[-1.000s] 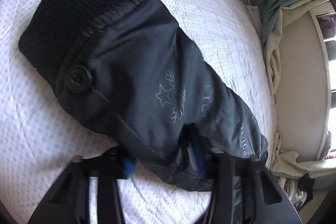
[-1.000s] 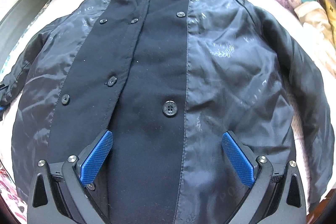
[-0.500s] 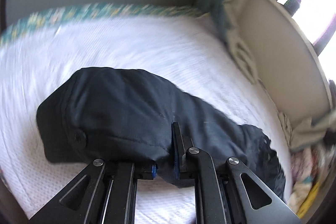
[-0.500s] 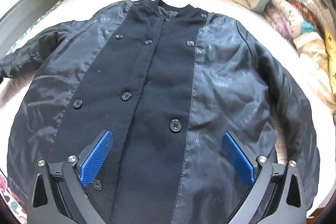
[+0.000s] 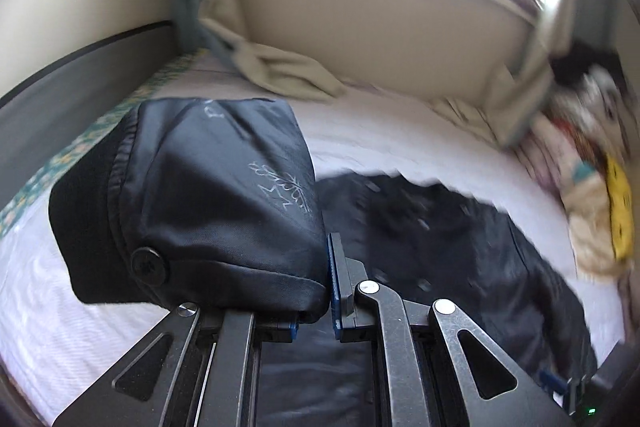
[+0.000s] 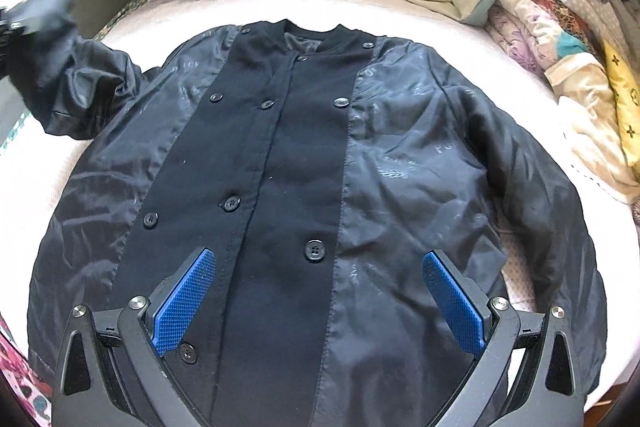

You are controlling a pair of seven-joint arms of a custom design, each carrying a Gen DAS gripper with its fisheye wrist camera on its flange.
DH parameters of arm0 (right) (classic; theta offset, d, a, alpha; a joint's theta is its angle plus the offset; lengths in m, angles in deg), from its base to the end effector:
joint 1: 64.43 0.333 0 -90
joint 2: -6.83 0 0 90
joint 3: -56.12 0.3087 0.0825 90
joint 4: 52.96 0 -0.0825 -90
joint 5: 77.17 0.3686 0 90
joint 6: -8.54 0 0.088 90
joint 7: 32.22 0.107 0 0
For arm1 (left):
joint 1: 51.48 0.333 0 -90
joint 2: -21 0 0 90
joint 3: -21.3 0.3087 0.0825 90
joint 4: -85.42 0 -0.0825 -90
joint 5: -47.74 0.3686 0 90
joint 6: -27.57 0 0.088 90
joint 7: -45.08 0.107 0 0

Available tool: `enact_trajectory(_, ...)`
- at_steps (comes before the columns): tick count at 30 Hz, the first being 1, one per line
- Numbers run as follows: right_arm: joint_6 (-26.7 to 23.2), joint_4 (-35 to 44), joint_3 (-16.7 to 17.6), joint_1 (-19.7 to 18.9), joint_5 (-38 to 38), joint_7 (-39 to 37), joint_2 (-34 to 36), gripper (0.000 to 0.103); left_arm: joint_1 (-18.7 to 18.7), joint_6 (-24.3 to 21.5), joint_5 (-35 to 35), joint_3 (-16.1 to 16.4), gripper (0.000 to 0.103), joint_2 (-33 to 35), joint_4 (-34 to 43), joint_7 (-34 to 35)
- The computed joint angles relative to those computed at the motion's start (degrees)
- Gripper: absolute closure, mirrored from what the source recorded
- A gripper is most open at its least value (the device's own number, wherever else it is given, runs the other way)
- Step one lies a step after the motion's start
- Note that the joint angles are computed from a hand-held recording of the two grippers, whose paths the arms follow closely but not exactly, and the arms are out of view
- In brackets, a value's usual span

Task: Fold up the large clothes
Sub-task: 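Fold the held sleeve across the coat body with the left gripper and release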

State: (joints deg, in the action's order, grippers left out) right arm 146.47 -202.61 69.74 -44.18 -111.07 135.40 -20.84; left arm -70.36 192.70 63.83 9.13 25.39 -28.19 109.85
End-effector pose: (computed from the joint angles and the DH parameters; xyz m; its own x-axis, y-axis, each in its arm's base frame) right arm 0.3353 0.2217 0.4368 -0.3723 -0.9281 0.0110 -0.7659 0.3005 -0.5684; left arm 0.5136 -0.3238 0.5253 -0.3649 -0.9264 0.0929 -0.6524 0.1832 -0.7354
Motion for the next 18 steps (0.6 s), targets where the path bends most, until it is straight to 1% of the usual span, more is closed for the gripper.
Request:
enact_trajectory(1,-0.4,-0.4,0.0,-0.1,0.1,0.4,-0.8,0.0,-0.6,-0.5,1.1,-0.3,0.088,0.8,0.4,-0.3)
enact_trajectory(4,-1.7,-1.7,0.1,-0.4,0.5,1.7,-3.5,0.0,-3.7,-4.4,2.9,-1.3,0.088,4.9,3.3,-0.2)
enact_trajectory(5,-2.2,-2.2,0.1,-0.5,0.7,2.0,-4.4,0.0,-5.3,-5.4,4.1,-1.2,0.088,5.5,3.6,-1.4)
enact_trajectory(6,-2.5,-2.7,-0.1,-0.6,1.0,2.3,-5.2,0.0,-6.2,-6.8,4.1,-1.4,0.088,7.3,4.8,-0.5)
enact_trajectory(8,-3.1,-3.9,-0.6,-0.8,1.9,2.6,-7.2,0.0,-8.8,-9.0,6.1,-0.7,0.086,9.9,6.6,-1.2)
enact_trajectory(10,-3.5,-5.1,-1.0,-1.0,2.9,2.9,-8.9,0.0,-10.3,-10.6,6.5,-0.3,0.085,11.4,7.4,-0.8)
enact_trajectory(12,-3.4,-6.1,-1.4,-1.2,3.8,2.9,-10.3,0.0,-10.9,-13.4,4.6,-0.8,0.075,13.3,8.7,1.2)
enact_trajectory(13,-3.2,-6.6,-1.5,-1.3,4.2,3.0,-10.8,0.0,-10.7,-14.4,2.6,-1.3,0.06,13.8,9.0,2.7)
enact_trajectory(14,-3.1,-7.1,-1.8,-1.4,4.6,2.9,-11.6,0.0,-10.4,-14.3,0.4,-1.9,0.044,13.8,8.4,4.1)
enact_trajectory(15,-3.1,-7.3,-1.7,-1.6,4.8,2.9,-11.9,0.0,-10.9,-13.1,0.6,-1.5,0.038,13.3,7.3,4.0)
enact_trajectory(17,-3.6,-7.8,-1.6,-1.9,5.3,2.9,-12.8,0.0,-12.5,-9.3,3.6,-0.5,0.013,11.0,3.9,3.8)
enact_trajectory(18,-3.7,-8.0,-1.6,-2.1,5.5,2.9,-13.1,0.0,-12.9,-7.5,4.7,-0.5,0.01,9.9,2.3,4.1)
